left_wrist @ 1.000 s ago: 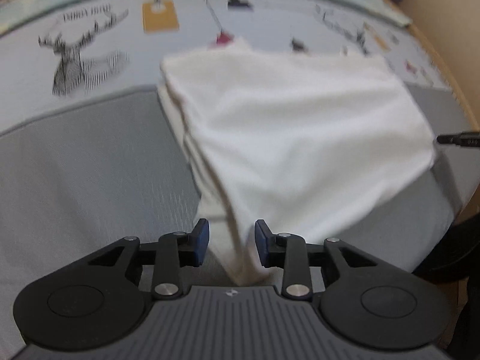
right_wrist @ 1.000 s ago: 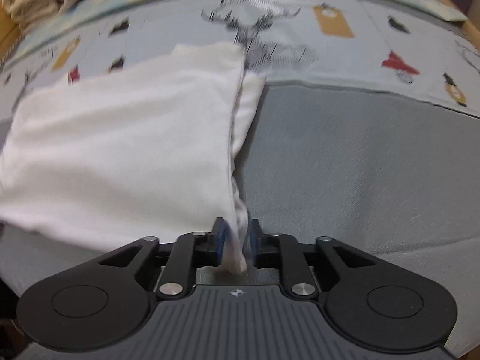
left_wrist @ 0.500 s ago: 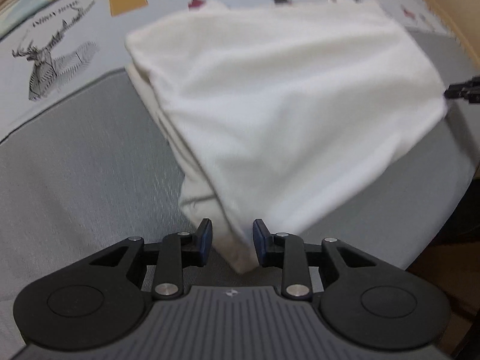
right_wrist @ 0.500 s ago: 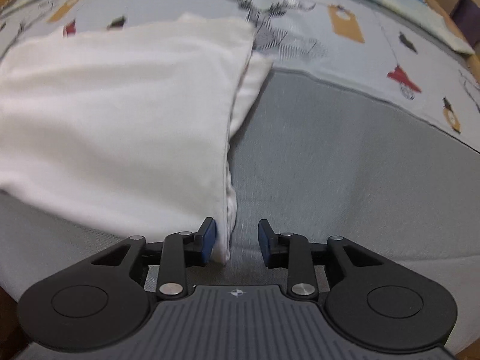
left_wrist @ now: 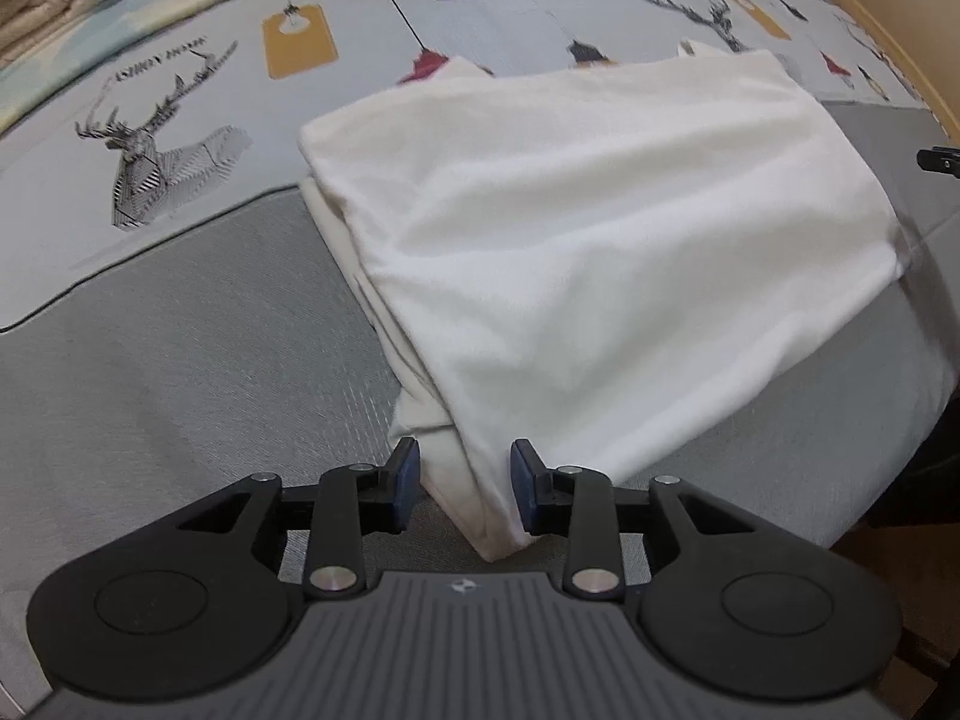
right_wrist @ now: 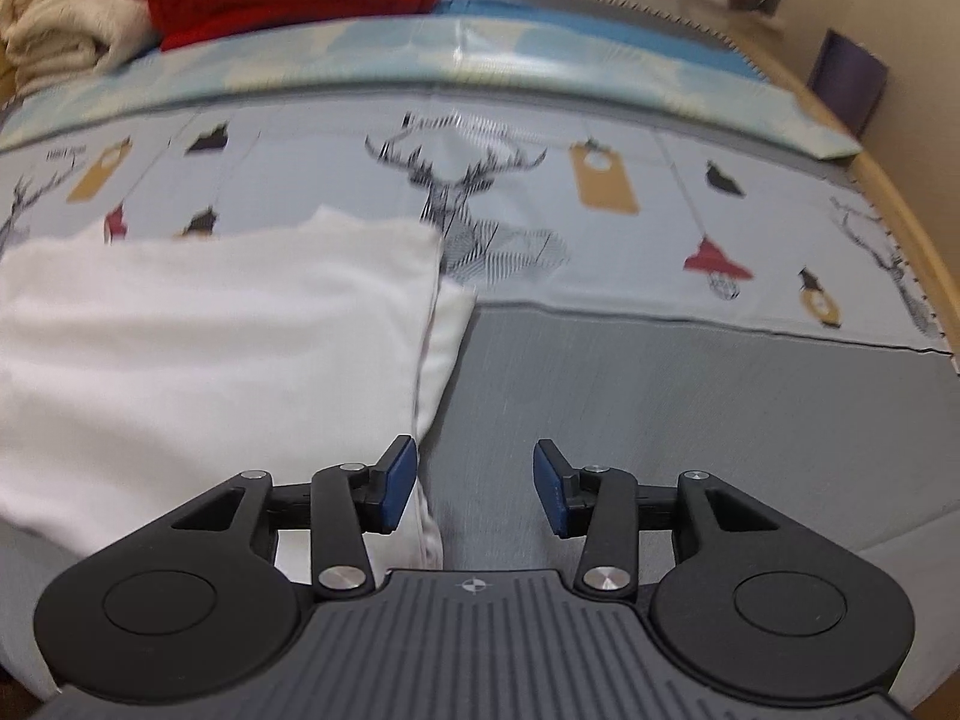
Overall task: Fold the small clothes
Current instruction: 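Open both grippers and pull them back from the folded shirt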
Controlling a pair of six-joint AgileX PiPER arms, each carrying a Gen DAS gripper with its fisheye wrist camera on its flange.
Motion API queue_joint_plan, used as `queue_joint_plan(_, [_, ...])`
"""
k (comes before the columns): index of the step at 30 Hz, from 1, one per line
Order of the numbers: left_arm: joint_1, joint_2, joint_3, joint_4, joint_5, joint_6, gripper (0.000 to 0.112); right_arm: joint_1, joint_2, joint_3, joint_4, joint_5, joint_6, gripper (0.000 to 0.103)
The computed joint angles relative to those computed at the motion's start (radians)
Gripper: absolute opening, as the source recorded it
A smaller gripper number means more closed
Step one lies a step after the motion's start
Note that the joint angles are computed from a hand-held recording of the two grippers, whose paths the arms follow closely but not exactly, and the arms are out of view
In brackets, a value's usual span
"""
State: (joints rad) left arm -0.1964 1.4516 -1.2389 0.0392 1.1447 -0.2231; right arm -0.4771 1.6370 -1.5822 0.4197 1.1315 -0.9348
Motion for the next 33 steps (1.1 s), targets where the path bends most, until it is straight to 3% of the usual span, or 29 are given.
queue_joint_plan(2, [-0.016,-0.019,-0.011,0.015,-0.013,-0.037,0.04,0.001,-0.016,0.002,0.019,-0.013,0.015,0.046])
queue_joint_plan(4, [-0.008,-0.038,-0.017,0.012,-0.054,-0.06,0.047,0.004,-0.04,0.012,0.042,-0.032,0.031,0.047])
queue_joint_plan(9, [-0.005,-0.107,-0.021,0.045,-0.178,-0.178,0.049,0.031,-0.099,0.036,0.078,-0.086,0.072,0.048])
queue_joint_plan(15, [-0.034,-0.151,-0.023,0.2,-0.311,-0.346,0.074,0.117,-0.14,0.055,0.064,-0.123,0.139,0.049])
queue_joint_plan(23, [-0.046,-0.135,-0.066,0.323,-0.283,-0.433,0.077,0.28,-0.21,0.14,0.02,-0.167,0.212,0.048])
queue_joint_plan(33, [0.05,-0.143,-0.051,0.289,-0.214,-0.407,0.076,0.537,-0.361,0.369,-0.044,-0.271,0.241,0.044])
